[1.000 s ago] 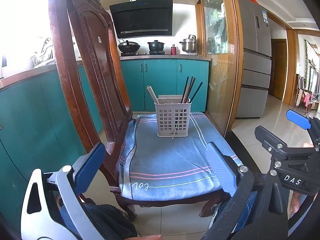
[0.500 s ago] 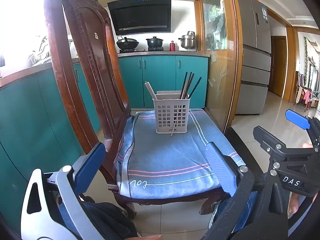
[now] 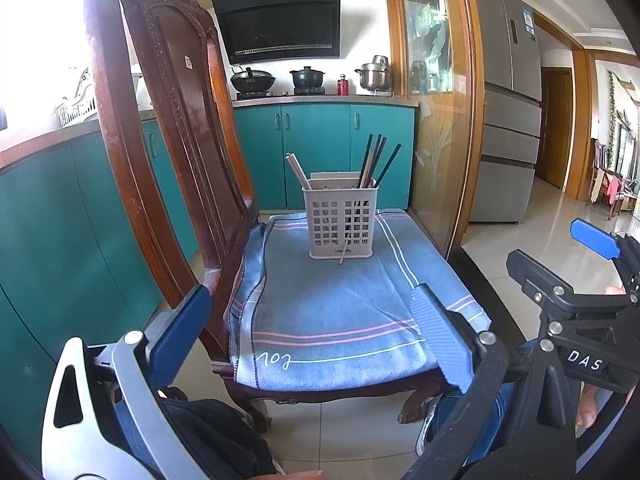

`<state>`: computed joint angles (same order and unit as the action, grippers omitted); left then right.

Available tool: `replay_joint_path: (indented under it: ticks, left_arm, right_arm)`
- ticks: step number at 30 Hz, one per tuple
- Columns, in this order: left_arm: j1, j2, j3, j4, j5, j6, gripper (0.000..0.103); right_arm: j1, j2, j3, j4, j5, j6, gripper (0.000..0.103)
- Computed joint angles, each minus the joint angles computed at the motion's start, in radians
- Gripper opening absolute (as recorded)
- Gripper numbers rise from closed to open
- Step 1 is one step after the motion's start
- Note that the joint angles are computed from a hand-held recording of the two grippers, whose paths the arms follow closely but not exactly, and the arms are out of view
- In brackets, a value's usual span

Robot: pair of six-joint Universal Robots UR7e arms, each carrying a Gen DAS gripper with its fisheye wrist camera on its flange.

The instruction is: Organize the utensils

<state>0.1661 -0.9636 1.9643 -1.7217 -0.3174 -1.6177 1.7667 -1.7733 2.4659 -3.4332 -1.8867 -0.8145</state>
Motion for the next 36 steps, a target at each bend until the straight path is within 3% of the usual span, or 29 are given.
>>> replay_joint_path:
  ticks: [18,29,36]
  left_arm:
    - [-0.032,0.004,-0.014,0.070,0.007,-0.052,0.099]
    - [-0.020,-0.009,-0.006,0.061,0.002,-0.057,0.099]
    - [0.015,-0.012,0.007,-0.019,0.001,0.009,0.099]
  right_arm:
    - [0.006,-0.064,0.020,0.004,0.021,0.000,0.100]
    - [0.019,-0.033,0.012,-0.007,-0.002,-0.007,0.100]
    - [0.013,0.024,-0.008,-0.015,-0.019,-0.008,0.100]
